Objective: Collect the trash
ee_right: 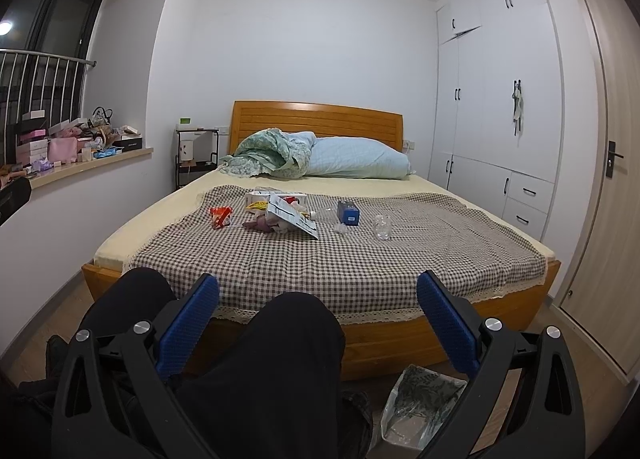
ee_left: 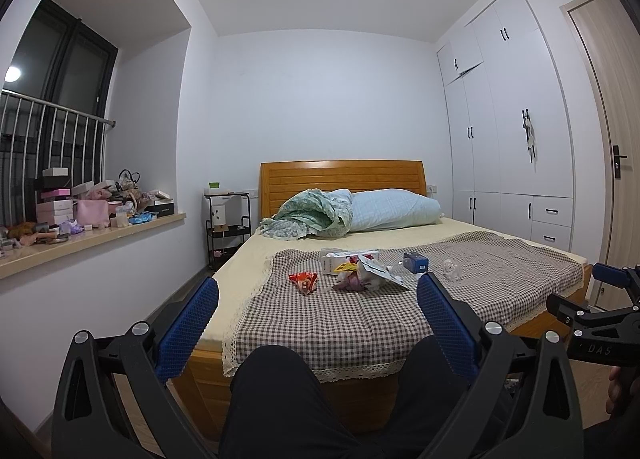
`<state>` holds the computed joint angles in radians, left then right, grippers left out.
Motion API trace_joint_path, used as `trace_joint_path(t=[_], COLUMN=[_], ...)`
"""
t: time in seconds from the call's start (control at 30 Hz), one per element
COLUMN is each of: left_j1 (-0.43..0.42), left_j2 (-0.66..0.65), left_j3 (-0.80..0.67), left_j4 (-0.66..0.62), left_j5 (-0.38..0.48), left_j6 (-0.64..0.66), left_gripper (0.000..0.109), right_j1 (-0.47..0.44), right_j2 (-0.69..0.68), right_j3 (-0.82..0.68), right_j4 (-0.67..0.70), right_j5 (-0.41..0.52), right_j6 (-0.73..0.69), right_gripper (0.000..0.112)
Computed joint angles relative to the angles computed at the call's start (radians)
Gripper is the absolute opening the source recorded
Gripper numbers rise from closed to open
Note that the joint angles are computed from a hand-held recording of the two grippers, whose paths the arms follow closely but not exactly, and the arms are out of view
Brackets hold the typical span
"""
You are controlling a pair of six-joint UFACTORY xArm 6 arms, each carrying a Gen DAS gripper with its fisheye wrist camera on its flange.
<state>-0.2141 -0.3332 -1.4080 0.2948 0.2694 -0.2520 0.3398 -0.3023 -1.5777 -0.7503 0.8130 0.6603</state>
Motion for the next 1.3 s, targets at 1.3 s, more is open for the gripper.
trace_joint_path(t=[1.3], left_j1=[-0.007], left_j2=[0.085], left_j3=[-0.073], left_j4=[0.009], left_j5=[0.007], left_j6=[-0.011], left_gripper=[0.096], right_j1=[-0.060], right_j2=[0.063], right_j3=[-0.080], right_j4=[0.041], right_j5=[-0.032], right_j6=[-0.005], right_gripper=[0.095])
